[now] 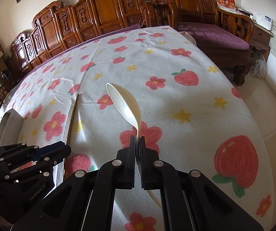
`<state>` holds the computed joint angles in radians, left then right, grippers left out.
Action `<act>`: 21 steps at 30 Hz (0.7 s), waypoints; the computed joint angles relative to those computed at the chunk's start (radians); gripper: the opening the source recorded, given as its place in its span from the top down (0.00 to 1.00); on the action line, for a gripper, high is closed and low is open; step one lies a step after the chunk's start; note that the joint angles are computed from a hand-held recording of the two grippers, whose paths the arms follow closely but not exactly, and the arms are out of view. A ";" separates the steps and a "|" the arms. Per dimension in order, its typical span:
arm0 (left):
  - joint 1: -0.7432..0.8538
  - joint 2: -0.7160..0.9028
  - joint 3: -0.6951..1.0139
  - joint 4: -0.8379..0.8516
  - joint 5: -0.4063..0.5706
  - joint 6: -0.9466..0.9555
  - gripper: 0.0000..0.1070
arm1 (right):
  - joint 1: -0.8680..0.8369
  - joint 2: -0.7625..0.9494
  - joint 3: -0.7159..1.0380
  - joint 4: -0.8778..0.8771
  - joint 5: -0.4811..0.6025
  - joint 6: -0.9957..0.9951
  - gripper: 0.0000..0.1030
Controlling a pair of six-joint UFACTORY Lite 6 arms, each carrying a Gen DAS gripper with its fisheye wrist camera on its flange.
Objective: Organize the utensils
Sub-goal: 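Grasp the wooden chopstick with the left gripper while the right gripper holds the ladle spoon, then carry the wooden chopstick into the silver tray and open the left gripper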
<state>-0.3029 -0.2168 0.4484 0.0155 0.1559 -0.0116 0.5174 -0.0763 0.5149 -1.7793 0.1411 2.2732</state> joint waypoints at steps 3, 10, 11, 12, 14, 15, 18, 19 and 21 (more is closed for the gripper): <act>-0.017 0.000 0.001 0.167 0.012 -0.171 0.92 | 0.004 0.001 0.001 0.027 0.004 -0.023 0.95; 0.019 -0.019 -0.002 0.218 0.060 -0.195 0.92 | 0.026 0.005 0.009 0.058 0.014 -0.052 0.95; 0.027 -0.022 -0.002 0.202 0.065 -0.176 0.92 | 0.029 0.005 0.011 0.076 0.016 -0.070 0.95; 0.036 -0.026 -0.003 0.182 0.070 -0.150 0.92 | 0.033 0.006 0.012 0.089 0.018 -0.083 0.95; 0.049 -0.043 -0.014 0.158 0.081 -0.109 0.94 | 0.041 0.003 0.010 0.100 0.022 -0.094 0.95; 0.055 -0.056 -0.022 0.157 0.086 -0.102 0.95 | 0.044 0.003 0.009 0.102 0.023 -0.096 0.95; 0.086 -0.088 -0.040 0.073 0.103 0.004 0.96 | 0.048 0.003 0.008 0.117 0.022 -0.113 0.95; 0.092 -0.105 -0.047 0.077 0.109 0.009 0.96 | 0.051 0.002 0.008 0.125 0.022 -0.121 0.95; 0.110 -0.160 -0.067 0.075 0.132 0.029 0.96 | 0.059 0.004 0.011 0.137 0.026 -0.135 0.95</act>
